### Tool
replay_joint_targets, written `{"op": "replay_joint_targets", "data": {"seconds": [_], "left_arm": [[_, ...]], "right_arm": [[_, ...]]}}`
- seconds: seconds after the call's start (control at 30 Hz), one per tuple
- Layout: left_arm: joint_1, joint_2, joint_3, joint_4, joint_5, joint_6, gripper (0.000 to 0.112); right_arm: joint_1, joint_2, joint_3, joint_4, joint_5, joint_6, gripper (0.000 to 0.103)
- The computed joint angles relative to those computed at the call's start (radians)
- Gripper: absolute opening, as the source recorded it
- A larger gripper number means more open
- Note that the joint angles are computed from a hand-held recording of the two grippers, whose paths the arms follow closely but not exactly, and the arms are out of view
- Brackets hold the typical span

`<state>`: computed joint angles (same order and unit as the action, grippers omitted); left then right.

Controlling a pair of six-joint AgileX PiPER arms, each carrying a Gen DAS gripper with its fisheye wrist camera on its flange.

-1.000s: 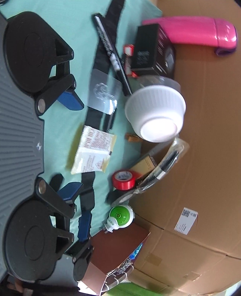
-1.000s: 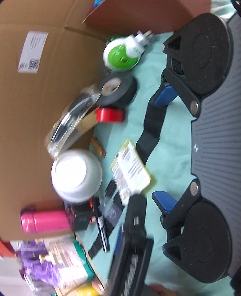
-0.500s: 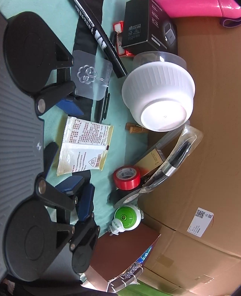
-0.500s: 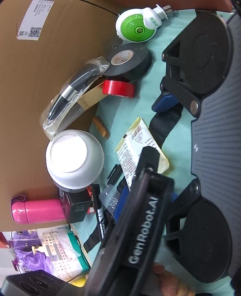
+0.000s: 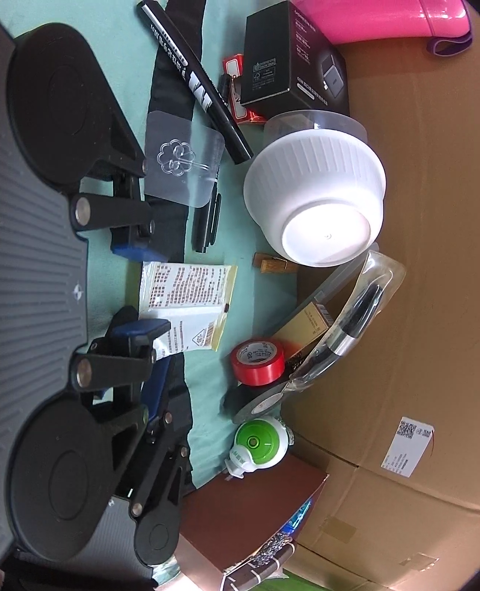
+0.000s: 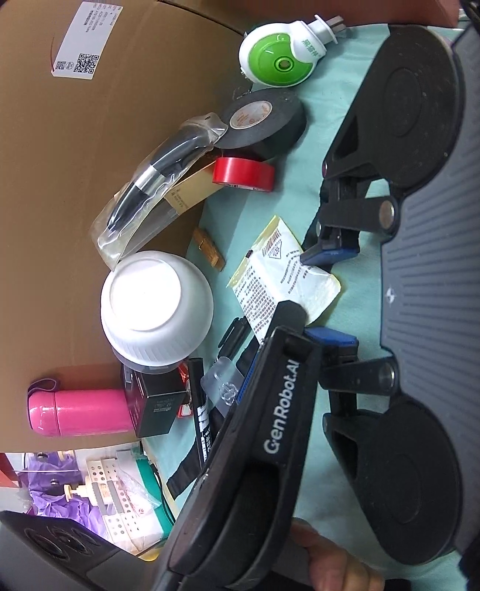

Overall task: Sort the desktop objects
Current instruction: 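Close both grippers on the white printed paper packet, then lift the paper packet with both grippers and carry it to the box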

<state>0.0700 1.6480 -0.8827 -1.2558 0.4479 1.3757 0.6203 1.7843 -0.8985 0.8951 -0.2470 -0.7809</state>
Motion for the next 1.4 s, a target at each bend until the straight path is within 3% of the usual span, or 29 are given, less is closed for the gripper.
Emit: {"op": "replay_joint_targets", "data": {"seconds": [0.1,0.3,0.77,1.1,1.17,1.27,1.4], "left_arm": [[-0.018,-0.02,0.017,0.001,-0.034,0.005,0.021],[-0.03,-0.048,0.04,0.032,-0.049,-0.025,0.013],[-0.08,-0.174,0.118,0.024,-0.07,-0.034,0.007],[-0.174,-0.305,0.166,0.036,-0.097,-0.074,0.004],[-0.192,-0.321,0.161,0.048,-0.065,-0.092,0.0],[-0.286,-0.356,0.17,0.11,-0.153,-0.172,0.0],[-0.322,-0.357,0.144,0.107,-0.136,-0.2,0.0]], "right_arm": [[0.005,-0.009,0.012,0.004,-0.005,0.002,0.033],[0.015,-0.03,0.044,0.0,-0.022,0.028,0.032],[0.063,-0.126,0.16,0.013,-0.105,0.065,0.032],[0.124,-0.252,0.28,0.098,-0.232,0.033,0.032],[0.136,-0.287,0.308,0.102,-0.26,0.037,0.032],[0.162,-0.331,0.335,0.166,-0.306,-0.029,0.031],[0.159,-0.401,0.384,0.201,-0.345,-0.04,0.031]]}}
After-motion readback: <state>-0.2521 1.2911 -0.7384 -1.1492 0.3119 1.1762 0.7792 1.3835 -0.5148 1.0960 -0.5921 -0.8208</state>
